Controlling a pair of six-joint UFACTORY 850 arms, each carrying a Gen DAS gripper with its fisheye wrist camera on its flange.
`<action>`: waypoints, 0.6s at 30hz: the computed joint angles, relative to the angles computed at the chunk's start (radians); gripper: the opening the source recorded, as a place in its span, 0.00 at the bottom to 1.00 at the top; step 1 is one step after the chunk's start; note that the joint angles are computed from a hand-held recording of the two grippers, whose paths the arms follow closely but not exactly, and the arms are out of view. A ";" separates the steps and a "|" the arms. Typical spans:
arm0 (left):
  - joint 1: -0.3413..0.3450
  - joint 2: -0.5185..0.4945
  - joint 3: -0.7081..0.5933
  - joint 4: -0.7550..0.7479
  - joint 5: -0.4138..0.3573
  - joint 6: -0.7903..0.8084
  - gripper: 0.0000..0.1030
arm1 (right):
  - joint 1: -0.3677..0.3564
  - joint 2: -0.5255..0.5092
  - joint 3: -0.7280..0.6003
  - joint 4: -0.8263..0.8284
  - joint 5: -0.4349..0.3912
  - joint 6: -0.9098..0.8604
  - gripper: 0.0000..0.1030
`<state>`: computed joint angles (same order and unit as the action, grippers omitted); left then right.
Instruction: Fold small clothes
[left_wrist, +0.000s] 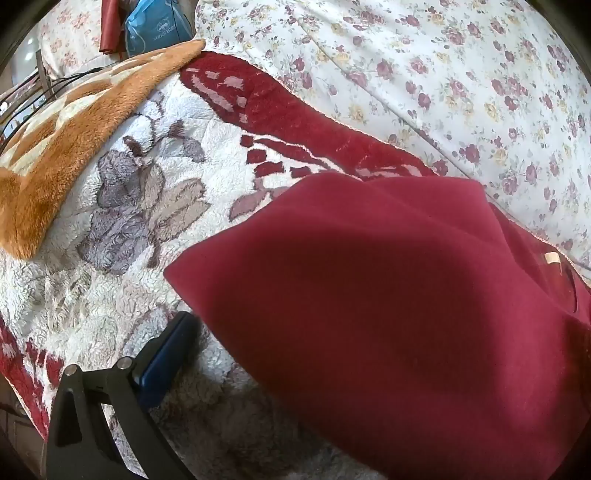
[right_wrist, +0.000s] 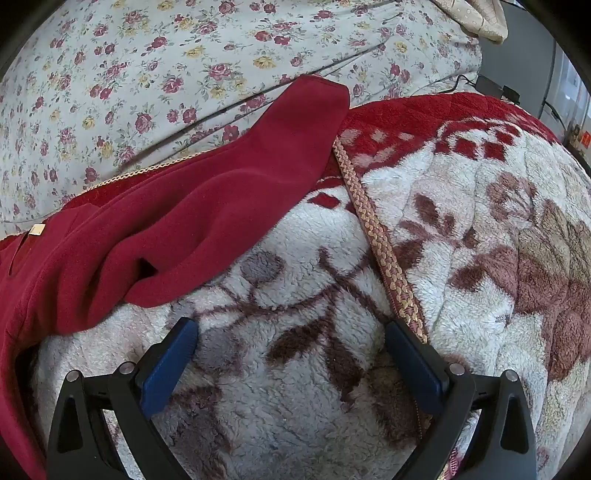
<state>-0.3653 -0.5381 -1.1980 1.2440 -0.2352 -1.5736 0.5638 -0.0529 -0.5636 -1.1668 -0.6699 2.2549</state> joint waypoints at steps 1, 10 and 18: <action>0.000 0.000 0.000 0.000 0.000 0.000 1.00 | 0.000 0.000 0.000 0.000 0.000 0.000 1.00; 0.000 0.000 0.000 -0.004 0.001 0.004 1.00 | 0.000 0.000 0.000 0.002 0.000 -0.002 1.00; 0.002 0.002 0.004 0.004 0.005 -0.004 1.00 | 0.000 0.000 0.000 0.002 0.000 -0.002 1.00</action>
<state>-0.3629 -0.5358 -1.1942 1.2477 -0.2305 -1.5777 0.5637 -0.0530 -0.5639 -1.1650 -0.6698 2.2529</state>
